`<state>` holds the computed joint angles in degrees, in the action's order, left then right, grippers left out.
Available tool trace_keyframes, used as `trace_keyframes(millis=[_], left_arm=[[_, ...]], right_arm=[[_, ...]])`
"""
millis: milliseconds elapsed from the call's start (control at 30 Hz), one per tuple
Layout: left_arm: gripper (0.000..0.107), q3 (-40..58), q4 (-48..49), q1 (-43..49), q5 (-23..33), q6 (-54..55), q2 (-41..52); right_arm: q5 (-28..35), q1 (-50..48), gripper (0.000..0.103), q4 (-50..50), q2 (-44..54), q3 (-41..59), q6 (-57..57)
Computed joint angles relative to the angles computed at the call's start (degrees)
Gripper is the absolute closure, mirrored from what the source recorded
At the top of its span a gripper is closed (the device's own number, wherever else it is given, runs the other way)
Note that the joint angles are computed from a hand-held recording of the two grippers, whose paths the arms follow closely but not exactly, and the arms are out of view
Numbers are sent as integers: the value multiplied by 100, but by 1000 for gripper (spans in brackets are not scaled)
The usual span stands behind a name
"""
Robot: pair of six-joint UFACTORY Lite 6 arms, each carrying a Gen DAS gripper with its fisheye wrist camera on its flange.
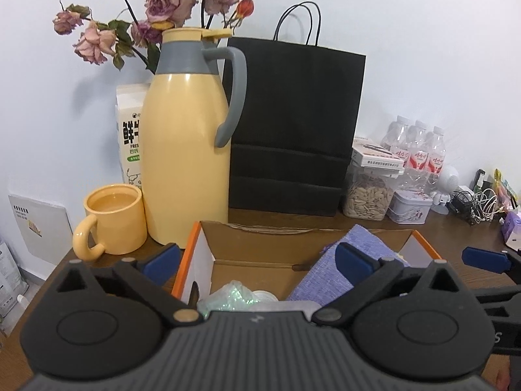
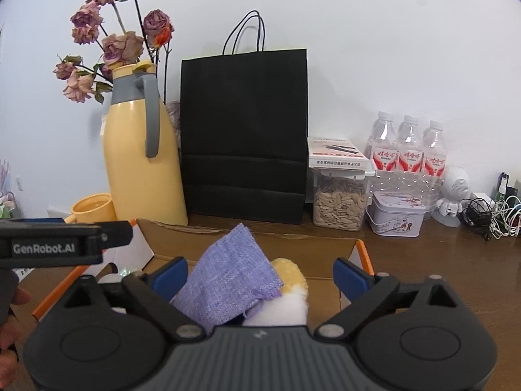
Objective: Organize objects
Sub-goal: 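Carry the cloth and bag into the cardboard box and open both grippers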
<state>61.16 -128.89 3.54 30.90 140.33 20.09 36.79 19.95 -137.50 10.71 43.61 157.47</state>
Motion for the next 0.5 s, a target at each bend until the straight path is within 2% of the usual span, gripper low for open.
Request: trace_keyframes(millis=[167, 267, 500], left_arm=[[4, -579, 115, 168, 192, -29, -553], [4, -1018, 266, 309, 321, -112, -971], [4, -2154, 1081, 843, 747, -534, -2109]], right_arm=[[59, 197, 6, 244, -398, -346, -150], [142, 451, 1, 598, -736, -621, -387], [395, 1207, 0, 1622, -1913, -1604, -887]])
